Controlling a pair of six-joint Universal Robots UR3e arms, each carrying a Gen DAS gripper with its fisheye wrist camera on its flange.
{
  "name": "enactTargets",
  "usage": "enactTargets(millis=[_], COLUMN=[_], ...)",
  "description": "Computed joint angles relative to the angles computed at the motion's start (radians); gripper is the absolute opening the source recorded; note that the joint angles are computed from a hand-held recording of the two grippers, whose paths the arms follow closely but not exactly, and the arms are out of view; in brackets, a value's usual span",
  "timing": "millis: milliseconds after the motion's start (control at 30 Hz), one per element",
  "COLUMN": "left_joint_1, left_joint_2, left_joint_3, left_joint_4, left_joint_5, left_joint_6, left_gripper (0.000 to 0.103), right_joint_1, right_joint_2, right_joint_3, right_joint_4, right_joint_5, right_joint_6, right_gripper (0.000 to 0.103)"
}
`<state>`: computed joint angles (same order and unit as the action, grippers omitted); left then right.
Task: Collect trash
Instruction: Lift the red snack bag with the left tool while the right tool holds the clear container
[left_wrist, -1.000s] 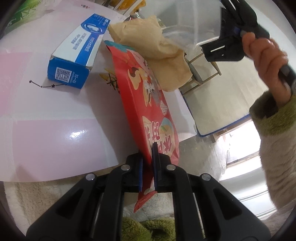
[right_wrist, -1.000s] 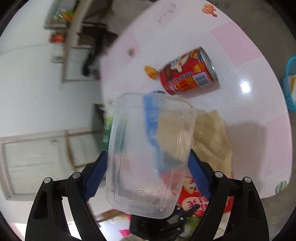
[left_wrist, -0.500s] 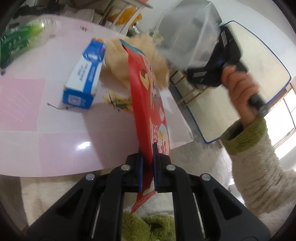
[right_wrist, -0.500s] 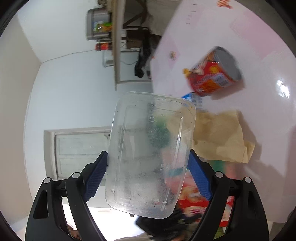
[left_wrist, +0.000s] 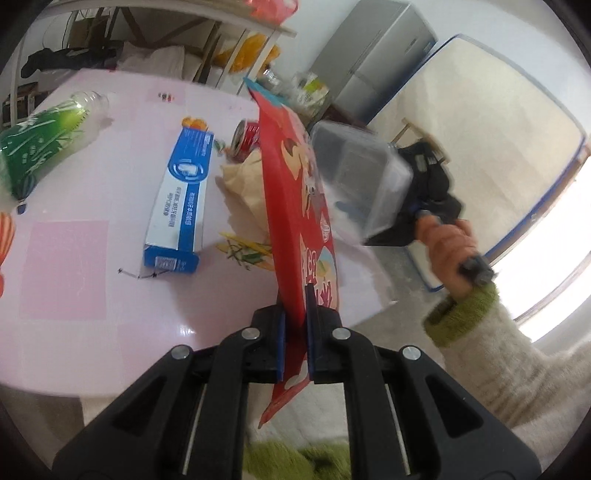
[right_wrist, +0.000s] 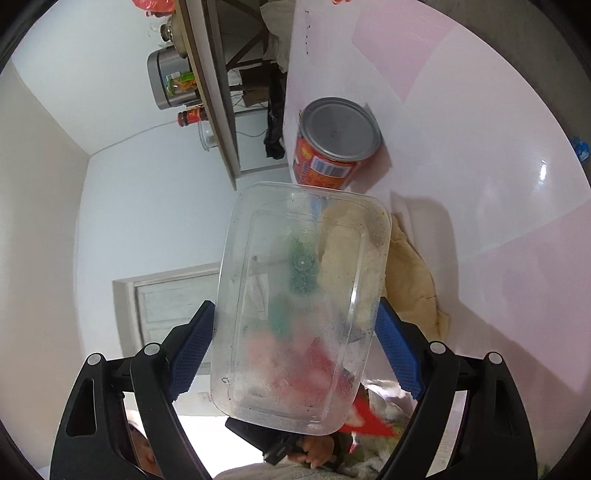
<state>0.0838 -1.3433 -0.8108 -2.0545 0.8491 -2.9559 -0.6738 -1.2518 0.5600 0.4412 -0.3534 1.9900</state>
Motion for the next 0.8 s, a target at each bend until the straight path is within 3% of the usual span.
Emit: enactTargets(millis=[100,267,500,800], left_joint_1=[-0.162,-0.305,-0.347,-0.367], left_joint_2=[-0.139,-0.330,-0.402,-0.368], left_joint_3=[0.061,0.252,0.305,0.230], left_joint_4=[0.115,0.069,0.041,0.092], left_joint_5=[0.108,0.233,0.279,0.303], left_joint_6=[-0.122,-0.208,-0.245,-0.257], left_gripper=[0.007,0.006,0.005,0.005], right_joint_1=[-0.026,-0.063,-0.077,-0.118], right_joint_2=[-0.023,-0.025,0.030,0.059], right_joint_3=[0.108,0.202,0.097,-0.029], right_joint_4=[0.034,0.131,0.280,0.429], right_joint_5=[-0.025,-0.050,-0.054,-0.077], right_joint_6=[-0.112,-0.300,-0.416,-0.505], right_gripper=[0.083,0.083,0.083,0.083])
